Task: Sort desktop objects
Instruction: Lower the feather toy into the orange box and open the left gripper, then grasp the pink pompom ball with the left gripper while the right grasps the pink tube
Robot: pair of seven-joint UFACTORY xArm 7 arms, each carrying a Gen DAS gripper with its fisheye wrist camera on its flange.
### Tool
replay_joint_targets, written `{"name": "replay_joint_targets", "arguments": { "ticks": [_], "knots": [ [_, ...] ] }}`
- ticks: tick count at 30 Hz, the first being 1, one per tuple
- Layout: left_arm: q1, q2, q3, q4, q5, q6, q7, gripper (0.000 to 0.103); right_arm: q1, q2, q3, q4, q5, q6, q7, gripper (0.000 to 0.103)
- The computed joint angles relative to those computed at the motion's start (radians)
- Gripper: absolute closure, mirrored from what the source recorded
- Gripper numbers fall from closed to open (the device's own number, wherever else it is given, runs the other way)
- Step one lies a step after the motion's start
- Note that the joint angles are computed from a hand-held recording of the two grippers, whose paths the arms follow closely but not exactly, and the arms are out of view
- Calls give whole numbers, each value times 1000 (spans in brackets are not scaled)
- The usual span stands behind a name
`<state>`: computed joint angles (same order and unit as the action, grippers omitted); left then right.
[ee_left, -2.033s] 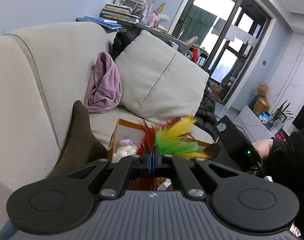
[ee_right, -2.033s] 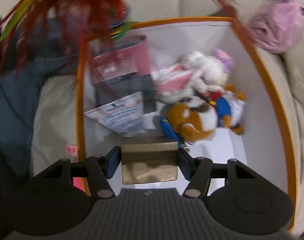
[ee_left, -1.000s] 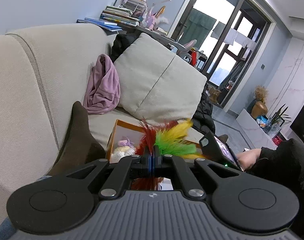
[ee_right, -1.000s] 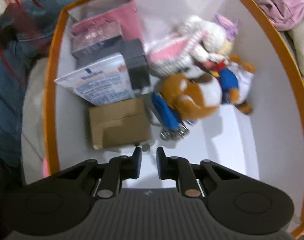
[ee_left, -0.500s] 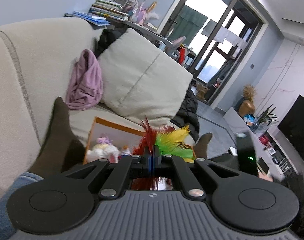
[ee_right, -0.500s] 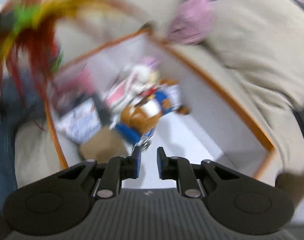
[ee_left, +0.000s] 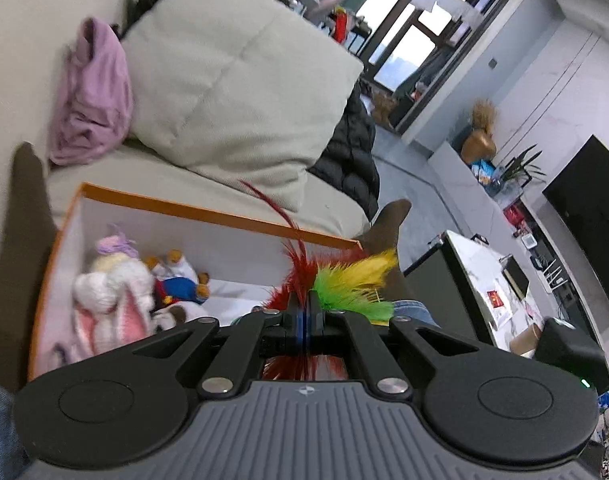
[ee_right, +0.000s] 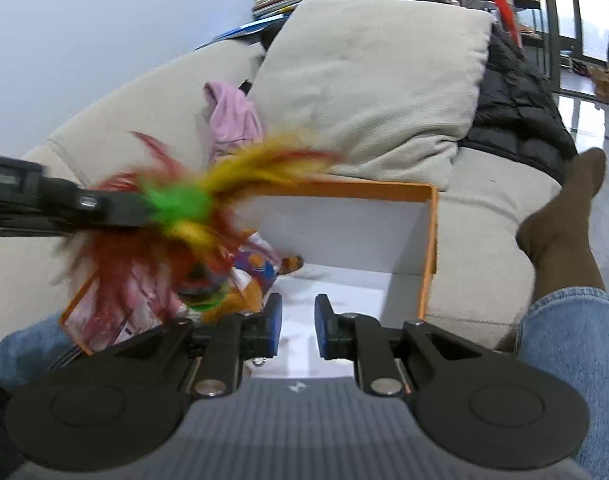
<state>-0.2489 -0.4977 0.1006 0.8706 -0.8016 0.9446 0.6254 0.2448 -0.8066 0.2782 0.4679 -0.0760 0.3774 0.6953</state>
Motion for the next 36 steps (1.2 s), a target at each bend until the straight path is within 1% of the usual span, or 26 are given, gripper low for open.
{"name": "replay_joint_targets", "arguments": {
  "ticks": [3,6,8,9,10,11,12,13,15,19,23,26,28,29,30,32,35,36],
  "knots": [
    [-9,65,-23,22,-7,-37,-5,102,-11,-3,8,-23,3,-30,26,84],
    [-17,144,-27,58,-38,-51,29,102,-8,-19,11,-34,8,-31,44,84],
    [-4,185,-55,59,-47,-122,11,102,-8,-24,13,-36,1,-34,44,83],
    [7,205,-72,64,-19,-148,-17,102,-8,-24,13,-36,-3,-34,41,83],
    [22,224,-87,74,28,-150,-68,101,-8,-26,14,-35,-5,-31,40,82],
    [32,239,-90,83,53,-141,-106,101,-10,-30,17,-38,-7,-33,43,77],
    [35,245,-84,84,48,-130,-105,100,-16,-37,24,-43,-10,-34,51,74],
    [38,238,-79,77,43,-125,-98,100,-20,-42,28,-47,-13,-34,56,74],
    [46,212,-78,55,50,-133,-95,96,-27,-48,31,-52,-16,-36,66,74],
    [48,154,-61,35,53,-112,-81,96,-24,-55,34,-52,-21,-36,75,74],
    [35,67,-52,10,68,-91,-70,96,-25,-84,54,-50,-33,-20,90,74],
    [15,-36,-30,-36,79,-63,-40,96,-21,-129,76,-59,-41,-7,108,72],
    [4,-110,-16,-69,95,-39,-22,95,-22,-182,103,-72,-49,5,135,65],
    [0,-150,-9,-88,105,-26,-16,92,-26,-214,121,-80,-55,12,153,60],
    [-2,-192,-3,-109,118,-12,-13,87,-28,-244,136,-85,-60,25,169,58],
    [-5,-272,3,-152,147,6,-8,82,-11,-311,158,-94,-64,72,198,57],
    [-8,-381,7,-217,203,39,-6,81,36,-387,170,-104,-51,150,234,58],
    [-6,-417,5,-240,221,47,-9,77,52,-410,177,-103,-45,190,248,58]
  ]
}}
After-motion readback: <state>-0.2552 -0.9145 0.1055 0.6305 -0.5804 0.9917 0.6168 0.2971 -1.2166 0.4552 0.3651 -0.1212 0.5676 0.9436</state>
